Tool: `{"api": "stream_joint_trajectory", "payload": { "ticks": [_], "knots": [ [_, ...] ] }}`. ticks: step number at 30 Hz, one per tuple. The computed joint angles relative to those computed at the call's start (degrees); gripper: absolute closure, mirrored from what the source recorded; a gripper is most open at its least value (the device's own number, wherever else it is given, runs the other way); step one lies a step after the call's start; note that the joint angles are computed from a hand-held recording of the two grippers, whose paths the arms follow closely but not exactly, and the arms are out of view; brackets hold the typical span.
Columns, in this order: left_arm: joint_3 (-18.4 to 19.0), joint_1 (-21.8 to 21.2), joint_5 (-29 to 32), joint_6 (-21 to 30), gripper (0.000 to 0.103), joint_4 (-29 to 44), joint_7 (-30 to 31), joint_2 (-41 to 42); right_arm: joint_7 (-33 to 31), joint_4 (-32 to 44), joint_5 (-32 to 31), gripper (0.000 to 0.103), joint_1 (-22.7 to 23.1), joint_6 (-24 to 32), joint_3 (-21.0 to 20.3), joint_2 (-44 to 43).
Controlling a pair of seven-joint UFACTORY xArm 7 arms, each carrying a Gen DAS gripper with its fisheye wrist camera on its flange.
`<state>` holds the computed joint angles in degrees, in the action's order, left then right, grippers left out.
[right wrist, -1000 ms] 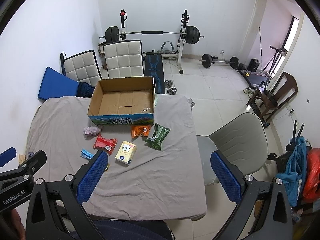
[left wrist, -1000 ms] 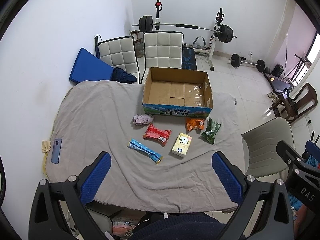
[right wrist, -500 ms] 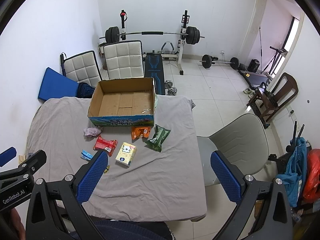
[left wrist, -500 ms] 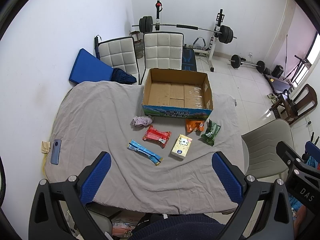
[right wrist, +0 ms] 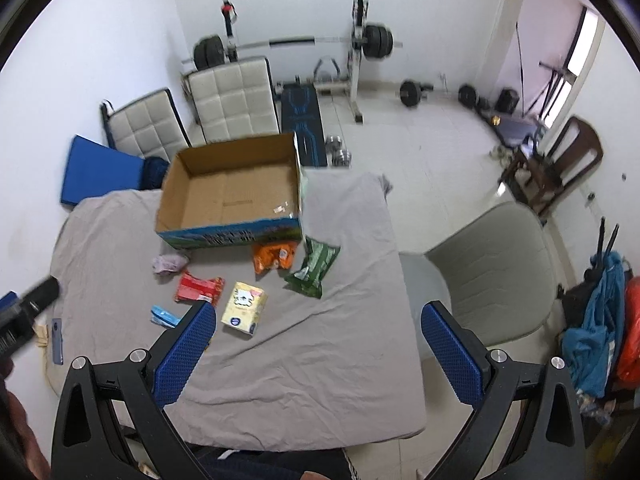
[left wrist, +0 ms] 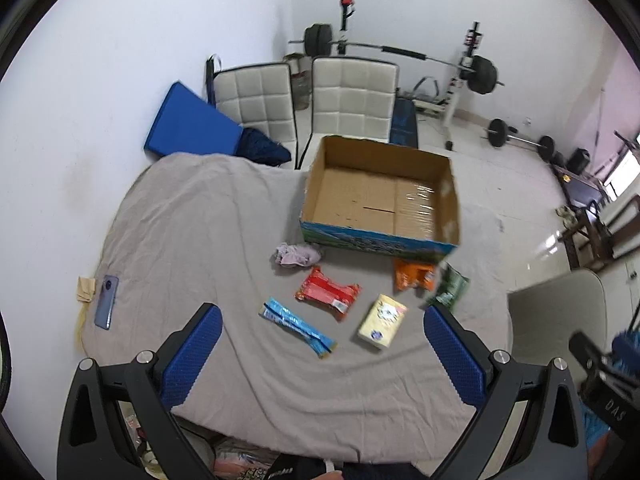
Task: Organize soft objects
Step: 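Grasp the red wrapper pack with the left tool while the right tool grasps the yellow tissue pack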
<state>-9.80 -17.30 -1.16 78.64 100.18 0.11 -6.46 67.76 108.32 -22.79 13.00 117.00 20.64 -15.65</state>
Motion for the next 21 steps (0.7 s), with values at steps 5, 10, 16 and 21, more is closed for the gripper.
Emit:
{"api": "stream_joint_trajectory", "payload": {
  "ticks": [5,10,16,21],
  "knots": [
    [-0.2,-0.6,3.8,-0.5,0.0,-0.7,-3.1,8.1,-3.0,-20.2,10.4,0.0,-1.7,-14.7,-9.1,-6.0],
    [1.7,-1.0,4.6,1.6,0.0,-2.3,-7.8,16.1,-5.9,-35.4,21.0,0.0,-3.7,-30.3,-13.6,-4.5],
    [3.0,-0.4,0.7,4.2,0.0,-1.9,-13.5,24.0,-7.1,-43.3,31.0,0.0,-4.3,-45.2,-15.5,4.7],
    [3.0,-1.6,0.7,6.0,0.0,1.7,-15.2,30.3,-8.3,-45.1,40.0,0.002,-3.9,-53.7,-16.1,13.4]
  ]
}}
